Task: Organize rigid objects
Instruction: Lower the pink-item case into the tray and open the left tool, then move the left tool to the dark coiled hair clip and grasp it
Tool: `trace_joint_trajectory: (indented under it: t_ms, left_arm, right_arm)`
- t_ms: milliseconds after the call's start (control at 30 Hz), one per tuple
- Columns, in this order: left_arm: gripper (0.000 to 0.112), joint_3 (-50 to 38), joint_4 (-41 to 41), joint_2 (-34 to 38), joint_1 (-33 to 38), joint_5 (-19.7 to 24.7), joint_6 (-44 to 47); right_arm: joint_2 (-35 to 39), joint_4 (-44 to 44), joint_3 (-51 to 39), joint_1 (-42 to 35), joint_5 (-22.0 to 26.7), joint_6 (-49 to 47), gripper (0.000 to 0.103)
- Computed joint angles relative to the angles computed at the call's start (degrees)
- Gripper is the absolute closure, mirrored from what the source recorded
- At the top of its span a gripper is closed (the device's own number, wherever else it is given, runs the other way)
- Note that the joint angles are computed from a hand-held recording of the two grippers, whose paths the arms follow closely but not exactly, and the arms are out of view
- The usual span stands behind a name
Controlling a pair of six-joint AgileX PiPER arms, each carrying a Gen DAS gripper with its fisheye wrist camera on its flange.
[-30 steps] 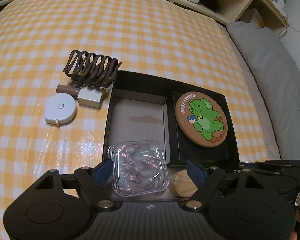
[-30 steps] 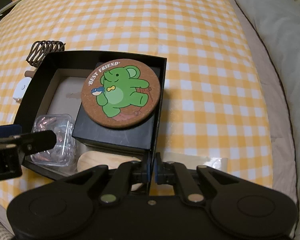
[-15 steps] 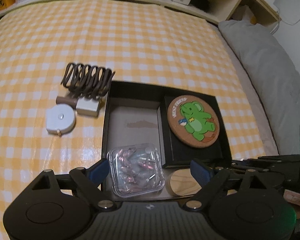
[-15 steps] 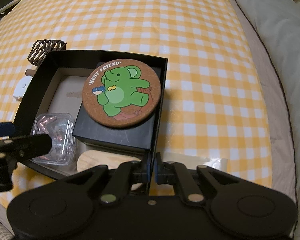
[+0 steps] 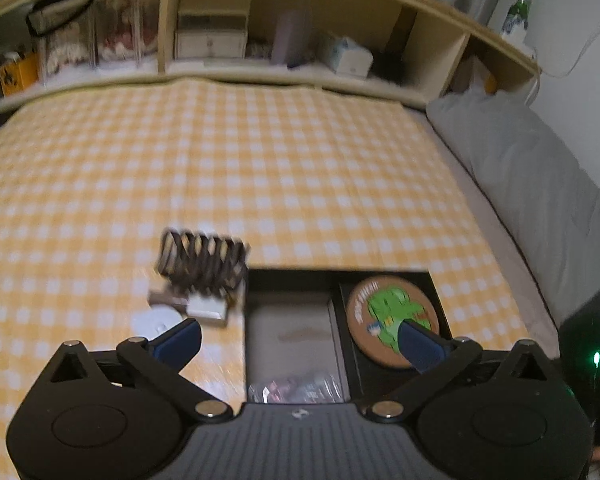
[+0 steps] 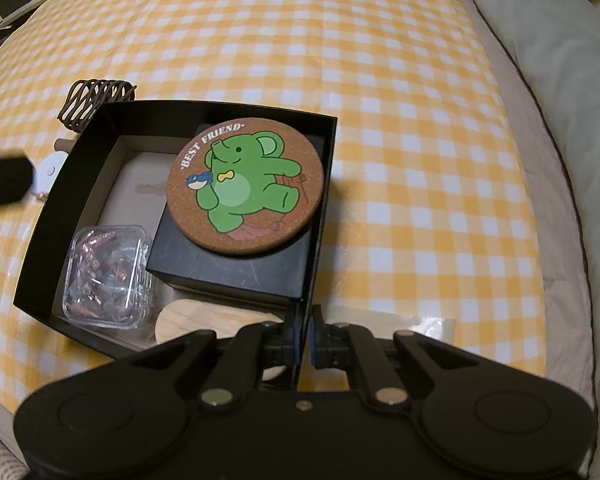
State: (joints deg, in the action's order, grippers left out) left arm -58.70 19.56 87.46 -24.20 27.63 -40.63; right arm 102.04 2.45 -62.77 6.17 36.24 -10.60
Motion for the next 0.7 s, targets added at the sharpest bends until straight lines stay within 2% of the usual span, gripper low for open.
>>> trace_joint_trajectory:
  t_ms: [133, 333, 533, 667, 700]
  left_arm:
    - [0.009, 0.3, 4.4, -1.1, 1.9, -1.5, -2.5]
    - [0.009, 0.8, 6.6, -0.7, 6.8, -4.6, -3.2]
    - [0.009, 4.4, 6.8, 1.3, 12.7, -13.6, -0.7]
    - [0.011, 7.2, 16.5, 3.3, 15.6, -19.7, -9.4]
    - [0.014, 7.6, 16.0, 3.8, 16.3, -20.8, -9.1]
  right_arm:
    - [-0.2, 0.2, 0.0, -0.1, 0.1, -0.5, 0.098]
    - [-1.1, 1.1, 0.6, -0.4, 0.1, -2.9, 0.098]
    - [-1.7, 2.9, 1.2, -1.1, -0.2, -6.0, 0.098]
    - [-2.1, 4.0, 1.7, -1.5, -0.4, -7.7, 0.098]
    - [-2.1, 4.1, 1.7, -1.6, -0.5, -8.0, 0.098]
